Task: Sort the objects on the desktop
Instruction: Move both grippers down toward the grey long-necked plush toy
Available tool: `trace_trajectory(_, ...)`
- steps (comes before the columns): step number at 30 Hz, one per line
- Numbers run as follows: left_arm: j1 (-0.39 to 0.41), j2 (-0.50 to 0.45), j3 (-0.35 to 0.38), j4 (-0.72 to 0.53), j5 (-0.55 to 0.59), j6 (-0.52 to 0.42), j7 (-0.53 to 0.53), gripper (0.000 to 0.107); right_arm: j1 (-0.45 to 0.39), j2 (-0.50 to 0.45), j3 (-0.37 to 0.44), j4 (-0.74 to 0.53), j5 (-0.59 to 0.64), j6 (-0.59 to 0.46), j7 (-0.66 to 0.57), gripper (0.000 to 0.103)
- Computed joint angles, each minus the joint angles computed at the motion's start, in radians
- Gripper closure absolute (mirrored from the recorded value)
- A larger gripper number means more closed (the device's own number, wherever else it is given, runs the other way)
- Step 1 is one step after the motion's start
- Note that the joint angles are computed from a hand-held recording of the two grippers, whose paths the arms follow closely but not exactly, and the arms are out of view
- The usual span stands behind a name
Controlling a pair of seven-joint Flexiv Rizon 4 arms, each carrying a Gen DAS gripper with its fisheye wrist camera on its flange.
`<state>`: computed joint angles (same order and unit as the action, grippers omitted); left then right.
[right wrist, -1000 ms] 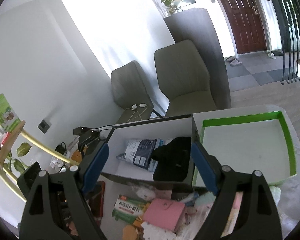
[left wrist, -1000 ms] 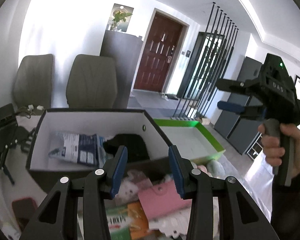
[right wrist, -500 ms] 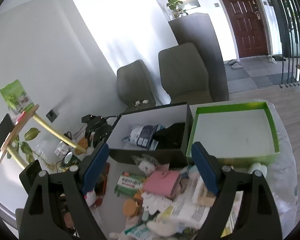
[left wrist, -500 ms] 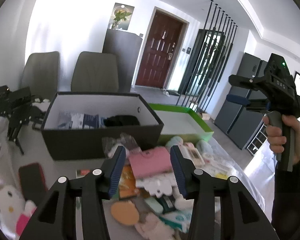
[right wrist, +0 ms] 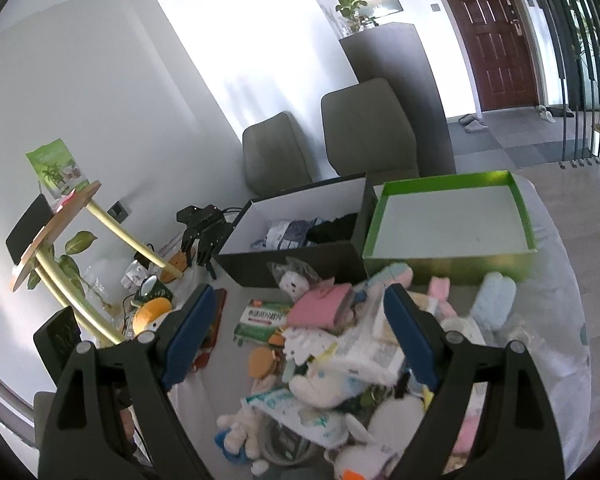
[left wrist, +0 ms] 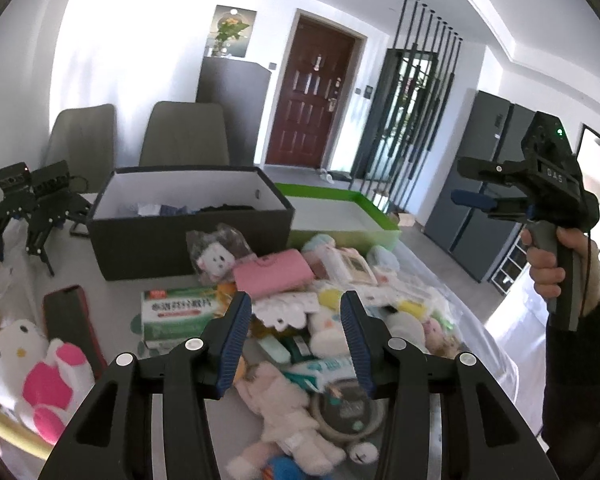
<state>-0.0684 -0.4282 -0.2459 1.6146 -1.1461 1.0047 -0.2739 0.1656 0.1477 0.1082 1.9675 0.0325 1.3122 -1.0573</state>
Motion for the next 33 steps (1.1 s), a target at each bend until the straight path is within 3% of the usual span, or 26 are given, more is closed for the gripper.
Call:
trace_trajectory(15, -0.022, 0.044, 0.031, 0.126, -0.015, -0.033, -0.002, 0.061, -0.019, 0.193, -0.030, 0.240, 0.071, 0.035, 0.028, 0.017)
trace_trajectory(22, -0.028, 0.056, 0.039, 0.172, -0.014, -0.045, -0.012, 0.061, 0.039, 0.222, -0.058, 0.321, 0.160, 0.092, -0.010, 0.017)
trace_trajectory(31, -0.043, 0.077, 0.049, 0.238, -0.013, -0.051, 0.004, 0.061, 0.176, 0.217, -0.114, 0.395, 0.325, 0.169, -0.080, 0.024)
trace_trajectory(33, -0.045, 0.080, 0.055, 0.249, -0.003, -0.059, 0.002, 0.061, 0.240, 0.225, -0.156, 0.404, 0.390, 0.182, -0.116, 0.026)
